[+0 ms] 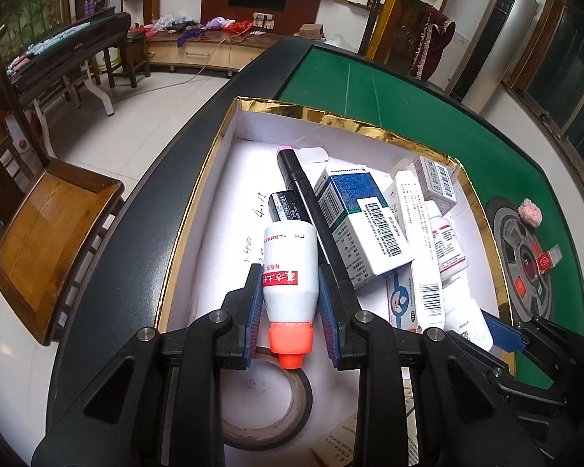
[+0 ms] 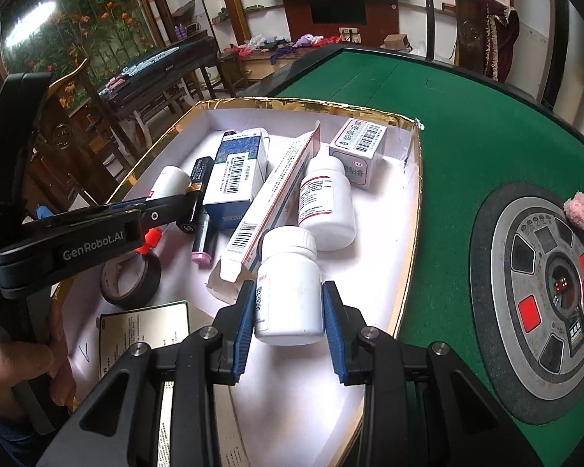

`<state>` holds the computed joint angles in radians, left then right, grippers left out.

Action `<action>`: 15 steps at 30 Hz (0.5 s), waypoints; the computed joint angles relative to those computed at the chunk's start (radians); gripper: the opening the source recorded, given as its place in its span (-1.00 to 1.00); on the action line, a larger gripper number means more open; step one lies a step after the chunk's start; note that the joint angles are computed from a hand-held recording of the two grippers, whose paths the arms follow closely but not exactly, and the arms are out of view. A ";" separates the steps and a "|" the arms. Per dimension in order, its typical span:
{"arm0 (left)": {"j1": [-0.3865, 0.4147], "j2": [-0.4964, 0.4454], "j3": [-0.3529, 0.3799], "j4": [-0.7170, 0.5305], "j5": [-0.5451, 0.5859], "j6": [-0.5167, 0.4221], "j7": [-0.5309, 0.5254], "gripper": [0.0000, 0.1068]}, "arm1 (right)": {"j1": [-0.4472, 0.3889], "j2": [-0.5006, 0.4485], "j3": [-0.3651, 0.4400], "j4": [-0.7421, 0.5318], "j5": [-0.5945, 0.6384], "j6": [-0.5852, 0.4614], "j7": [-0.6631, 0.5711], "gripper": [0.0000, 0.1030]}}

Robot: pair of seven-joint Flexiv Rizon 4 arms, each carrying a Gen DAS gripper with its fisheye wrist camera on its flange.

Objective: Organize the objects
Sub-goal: 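Open the left gripper while the right gripper opens, releasing both bottles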

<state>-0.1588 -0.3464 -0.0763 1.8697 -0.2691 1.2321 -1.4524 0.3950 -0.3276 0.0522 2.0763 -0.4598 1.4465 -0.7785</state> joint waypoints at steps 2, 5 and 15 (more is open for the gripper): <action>-0.003 0.000 0.005 -0.002 0.008 0.000 -0.006 -0.49 | 0.004 -0.004 -0.006 -0.004 -0.006 -0.005 0.004 -0.36; -0.020 -0.002 0.022 -0.009 0.043 0.002 -0.027 -0.49 | 0.013 -0.009 -0.018 -0.005 -0.019 -0.004 0.011 -0.36; -0.031 -0.005 0.042 -0.029 0.107 -0.012 -0.075 -0.43 | 0.014 -0.017 -0.012 -0.016 -0.028 -0.019 0.013 -0.35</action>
<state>-0.1901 -0.3510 -0.0341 1.8408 -0.1626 1.2198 -1.5278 0.4089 -0.3448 0.0404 2.0599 -0.4877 1.4276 -0.7653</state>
